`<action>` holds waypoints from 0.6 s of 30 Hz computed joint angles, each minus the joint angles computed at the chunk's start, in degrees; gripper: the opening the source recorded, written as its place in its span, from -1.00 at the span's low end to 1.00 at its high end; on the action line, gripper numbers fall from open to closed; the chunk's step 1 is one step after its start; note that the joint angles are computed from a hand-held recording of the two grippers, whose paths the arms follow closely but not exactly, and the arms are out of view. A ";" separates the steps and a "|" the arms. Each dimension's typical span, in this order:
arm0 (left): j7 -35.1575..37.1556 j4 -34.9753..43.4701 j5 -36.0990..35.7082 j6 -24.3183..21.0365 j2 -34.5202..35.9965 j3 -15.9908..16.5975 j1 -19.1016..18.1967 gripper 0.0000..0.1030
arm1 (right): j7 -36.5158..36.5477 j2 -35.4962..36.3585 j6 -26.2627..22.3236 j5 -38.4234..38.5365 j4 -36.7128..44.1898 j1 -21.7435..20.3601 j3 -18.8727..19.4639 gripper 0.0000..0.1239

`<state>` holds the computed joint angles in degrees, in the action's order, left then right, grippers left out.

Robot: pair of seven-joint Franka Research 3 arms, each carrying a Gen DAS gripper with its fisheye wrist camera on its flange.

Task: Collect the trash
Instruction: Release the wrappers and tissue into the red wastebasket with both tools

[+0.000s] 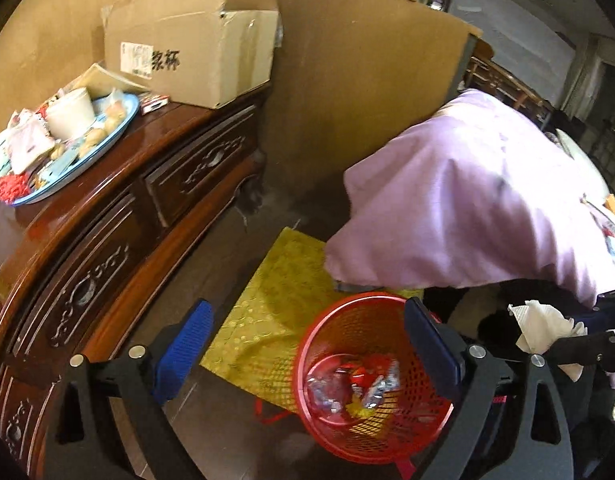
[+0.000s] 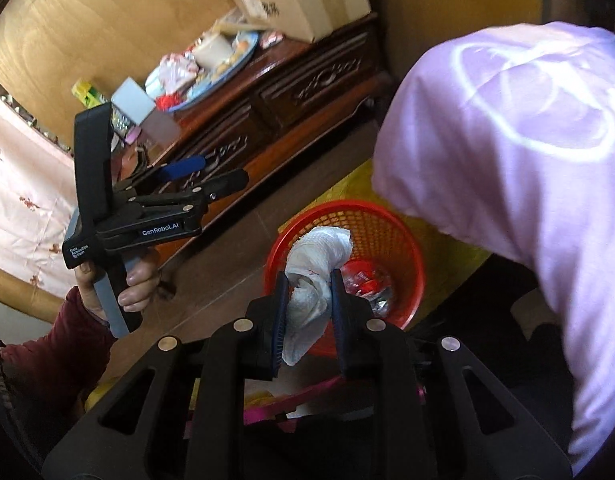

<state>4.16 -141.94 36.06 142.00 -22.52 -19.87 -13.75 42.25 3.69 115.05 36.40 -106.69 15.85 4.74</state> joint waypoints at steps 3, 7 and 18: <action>-0.29 -1.05 -0.20 0.28 -0.17 0.36 0.17 0.83 | 1.34 2.02 -0.64 -1.30 1.55 0.65 0.51 -0.49; -0.91 -3.01 -0.92 2.34 -0.99 0.96 0.50 0.83 | 2.23 3.73 -0.78 -1.20 2.96 1.03 0.98 -0.27; -1.23 -2.84 -0.59 2.42 -1.65 -0.02 1.23 0.83 | 1.85 2.42 1.51 -0.21 1.96 0.57 0.72 -0.23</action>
